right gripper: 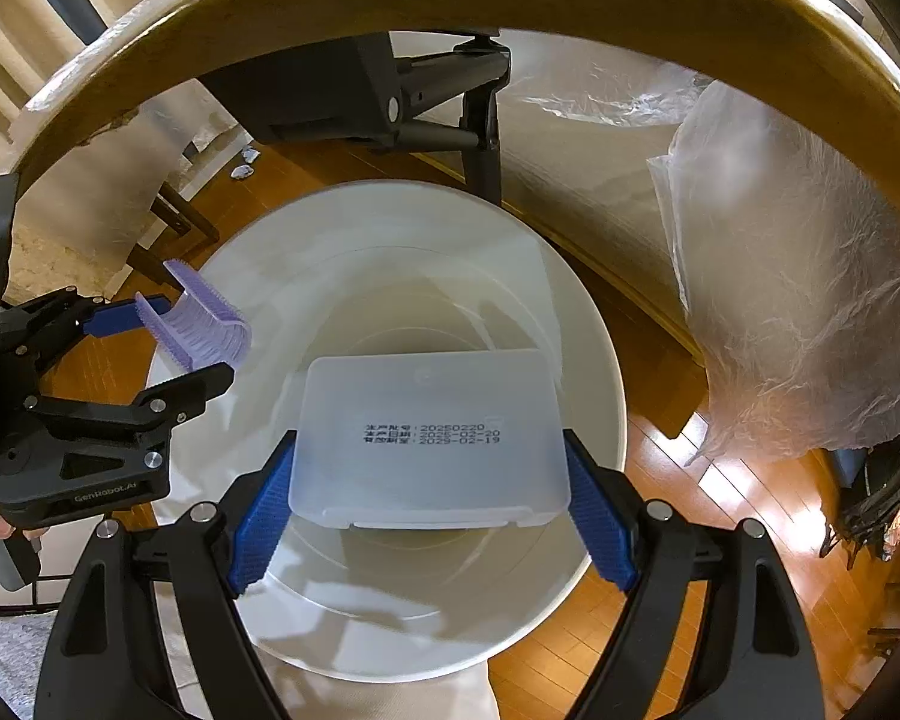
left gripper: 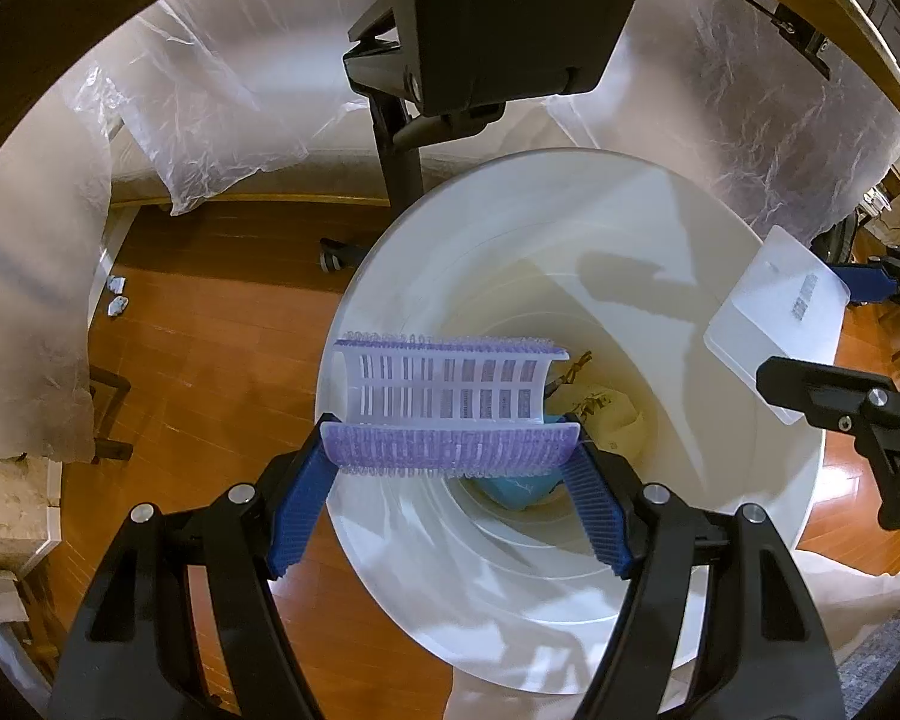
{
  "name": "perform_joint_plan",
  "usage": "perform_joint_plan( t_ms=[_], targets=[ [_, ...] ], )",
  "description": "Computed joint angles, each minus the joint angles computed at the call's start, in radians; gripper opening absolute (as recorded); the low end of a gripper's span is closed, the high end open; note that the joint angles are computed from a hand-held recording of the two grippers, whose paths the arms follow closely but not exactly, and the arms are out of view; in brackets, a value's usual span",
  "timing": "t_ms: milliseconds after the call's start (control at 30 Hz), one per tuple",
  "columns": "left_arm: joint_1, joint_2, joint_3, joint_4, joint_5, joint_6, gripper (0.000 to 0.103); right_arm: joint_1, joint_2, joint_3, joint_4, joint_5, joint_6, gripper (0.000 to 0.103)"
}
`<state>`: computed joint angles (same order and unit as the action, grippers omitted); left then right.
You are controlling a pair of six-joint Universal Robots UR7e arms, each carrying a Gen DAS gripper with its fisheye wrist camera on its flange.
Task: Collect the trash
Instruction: 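Open both tools to drop the curler and box into the bin, then raise both tools back toward the table, then grasp the cream cloth bundle with the left tool while the right tool grasps the lavender curler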
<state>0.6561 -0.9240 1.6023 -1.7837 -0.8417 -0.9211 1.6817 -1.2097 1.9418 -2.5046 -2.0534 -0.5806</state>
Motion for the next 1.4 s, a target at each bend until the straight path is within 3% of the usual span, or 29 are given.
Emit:
perform_joint_plan(
  t_ms=[67, 100, 167, 233, 333, 500, 600, 667, 700, 767, 833, 967, 1067, 1200, 1400],
  targets=[
    [-0.001, -0.008, 0.017, -0.045, -0.001, 0.021, 0.074, -0.002, 0.001, -0.001, -0.001, -0.001, 0.003, 0.081],
    [-0.001, -0.011, 0.022, -0.058, 0.001, 0.028, 0.085, -0.003, 0.002, -0.003, 0.000, 0.000, 0.003, 0.081],
    [-0.007, -0.012, 0.028, -0.070, 0.018, 0.037, 0.096, -0.006, 0.000, -0.003, -0.009, 0.000, 0.009, 0.081],
    [-0.017, -0.015, 0.032, -0.066, 0.035, 0.036, 0.096, -0.005, -0.007, 0.002, -0.025, -0.009, 0.011, 0.088],
    [-0.032, -0.022, 0.024, -0.023, 0.045, 0.017, 0.096, -0.006, -0.038, 0.012, -0.030, 0.006, 0.009, 0.090],
    [-0.097, -0.089, 0.040, -0.064, 0.069, 0.042, 0.096, 0.024, -0.162, 0.010, 0.028, 0.127, -0.009, 0.090],
    [-0.154, -0.140, 0.032, -0.125, 0.144, 0.092, 0.096, 0.069, -0.210, -0.001, -0.010, 0.202, -0.073, 0.091],
    [-0.188, -0.154, 0.005, -0.128, 0.273, 0.111, 0.097, 0.096, -0.210, -0.010, -0.085, 0.243, -0.103, 0.098],
    [-0.198, -0.155, -0.010, -0.117, 0.355, 0.101, 0.102, 0.111, -0.195, -0.025, -0.128, 0.267, -0.112, 0.099],
    [-0.200, -0.153, -0.031, -0.096, 0.482, 0.066, 0.102, 0.133, -0.142, -0.080, -0.165, 0.292, -0.104, 0.099],
    [-0.177, -0.151, -0.061, -0.094, 0.521, 0.047, 0.102, 0.151, -0.082, -0.142, -0.188, 0.290, -0.075, 0.099],
    [-0.106, -0.119, -0.147, -0.075, 0.496, 0.047, 0.102, 0.173, 0.058, -0.295, -0.184, 0.288, -0.057, 0.099],
    [-0.062, -0.076, -0.194, -0.103, 0.478, 0.123, 0.102, 0.193, 0.175, -0.435, -0.147, 0.240, -0.062, 0.099],
    [0.009, -0.033, -0.254, -0.143, 0.434, 0.263, 0.102, 0.201, 0.332, -0.654, -0.011, 0.201, -0.018, 0.099],
    [0.077, 0.023, -0.346, -0.068, 0.348, 0.372, 0.102, 0.214, 0.510, -0.861, 0.081, 0.128, -0.035, 0.099]
  ],
)
